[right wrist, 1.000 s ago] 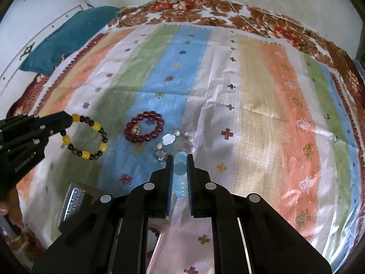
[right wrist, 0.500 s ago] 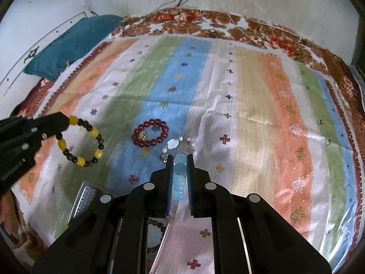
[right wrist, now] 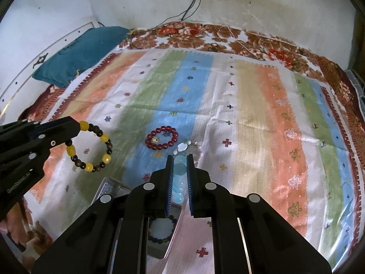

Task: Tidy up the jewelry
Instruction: 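Carry the black-yellow bracelet with the left gripper while the right carries the light blue bracelet to the tin, then open both grippers over the silver tin to drop the bracelets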

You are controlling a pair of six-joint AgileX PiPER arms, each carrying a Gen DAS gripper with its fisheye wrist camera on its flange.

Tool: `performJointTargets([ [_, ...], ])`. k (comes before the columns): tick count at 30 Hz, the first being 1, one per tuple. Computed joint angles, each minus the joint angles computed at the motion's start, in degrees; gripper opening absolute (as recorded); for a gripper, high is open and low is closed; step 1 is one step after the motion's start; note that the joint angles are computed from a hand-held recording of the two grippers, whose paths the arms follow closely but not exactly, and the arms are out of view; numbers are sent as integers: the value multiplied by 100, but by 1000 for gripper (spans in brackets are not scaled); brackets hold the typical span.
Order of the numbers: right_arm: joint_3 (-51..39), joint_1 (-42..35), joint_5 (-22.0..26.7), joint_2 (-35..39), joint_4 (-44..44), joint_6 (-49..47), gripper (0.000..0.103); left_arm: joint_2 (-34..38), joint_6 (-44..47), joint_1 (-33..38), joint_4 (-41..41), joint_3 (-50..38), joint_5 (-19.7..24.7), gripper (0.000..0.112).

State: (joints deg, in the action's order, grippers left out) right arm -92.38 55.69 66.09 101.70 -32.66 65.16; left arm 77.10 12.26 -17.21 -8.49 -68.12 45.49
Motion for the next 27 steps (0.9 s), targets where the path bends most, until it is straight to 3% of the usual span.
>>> performJointTargets([
  [17, 136, 484, 124, -173, -215, 429, 12, -660, -131, -169, 127, 541, -24, 9],
  [27, 203, 790, 88, -171, -165, 538, 12, -1052, -758, -684, 916, 885, -69, 10],
])
